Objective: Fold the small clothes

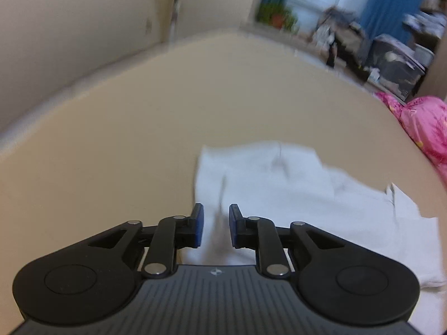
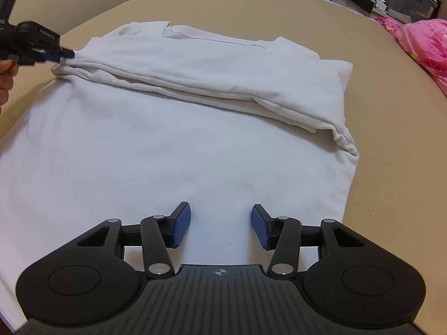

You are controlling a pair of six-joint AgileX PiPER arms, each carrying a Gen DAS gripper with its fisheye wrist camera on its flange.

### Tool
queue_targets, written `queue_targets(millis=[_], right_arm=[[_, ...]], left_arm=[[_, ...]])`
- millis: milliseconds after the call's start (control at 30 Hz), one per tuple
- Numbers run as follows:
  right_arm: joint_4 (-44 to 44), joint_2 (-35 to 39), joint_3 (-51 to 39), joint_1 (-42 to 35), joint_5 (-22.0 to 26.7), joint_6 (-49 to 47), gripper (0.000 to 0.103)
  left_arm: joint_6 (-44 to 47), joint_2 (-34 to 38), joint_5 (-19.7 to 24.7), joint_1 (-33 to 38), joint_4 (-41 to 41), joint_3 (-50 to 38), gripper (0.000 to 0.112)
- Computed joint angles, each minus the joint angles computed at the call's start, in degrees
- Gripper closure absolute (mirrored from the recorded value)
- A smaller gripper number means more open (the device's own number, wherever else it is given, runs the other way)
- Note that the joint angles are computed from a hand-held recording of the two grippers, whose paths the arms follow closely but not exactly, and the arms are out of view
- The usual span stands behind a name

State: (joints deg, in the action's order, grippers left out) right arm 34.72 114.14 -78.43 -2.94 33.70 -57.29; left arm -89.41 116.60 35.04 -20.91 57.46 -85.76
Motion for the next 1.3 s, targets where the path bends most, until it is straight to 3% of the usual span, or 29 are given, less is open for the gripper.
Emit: queue_targets(millis=[100, 233, 300, 400, 533, 600, 667, 700, 867, 1000, 1133, 1300], right_arm=[[-0.3, 0.1, -0.1, 0.1, 0.0, 0.3, 0.052], [-0.1, -0.1, 0.3, 0.3, -0.6, 0.3, 0.052], [0.4, -0.5, 0.8, 0.2, -0.9, 0.3, 0.052], [3.2, -2.1, 2.4, -0.4, -1.9, -2.2, 0.052], [13.4, -6.4, 6.7, -2.0, -5.0, -10.3, 0.052], [16.1, -8.9, 8.0, -3.4, -4.5, -9.0, 0.052], [20.4, -11.8, 9.4, -5.9, -1.8, -8.3, 0.052], [22.8, -13.9, 10.8, -7.0, -1.3, -8.7, 0.052], [31.3, -22.9, 18.3, -13.4, 2.5, -11.7, 0.051], [34.8, -27.4, 25.5, -18.7, 5.1, -17.7, 0.049], [30.9, -29.1, 30.2, -20.4, 3.5, -18.9, 0.049], [20.4, -25.7, 30.2, -20.4, 3.5, -10.9, 0.048]], left_arm=[[-1.0, -0.7, -1.4, -1.3, 5.8, 1.1, 0.092], [14.3, 4.5, -3.5, 1.2, -11.0, -1.9, 0.088], [17.5, 3.6, -0.9, 0.2, -12.3, -3.2, 0.085], [17.8, -1.0, -1.2, -1.0, -10.6, -0.7, 0.073], [15.3, -10.3, -0.4, -4.2, -7.2, 6.5, 0.072], [16.2, -14.3, 1.6, -6.8, -7.6, 8.1, 0.069], [14.9, -19.8, 4.5, -10.2, -7.2, 12.4, 0.055], [13.5, -22.3, 5.9, -12.1, -6.3, 14.7, 0.053], [6.6, -33.4, 13.5, -23.9, -3.3, 24.9, 0.052], [-2.3, -37.0, 17.7, -32.5, -0.9, 31.7, 0.052], [-8.8, -36.0, 15.5, -34.3, -3.6, 36.4, 0.052], [-5.4, -34.2, 8.7, -27.7, -14.1, 39.1, 0.052]])
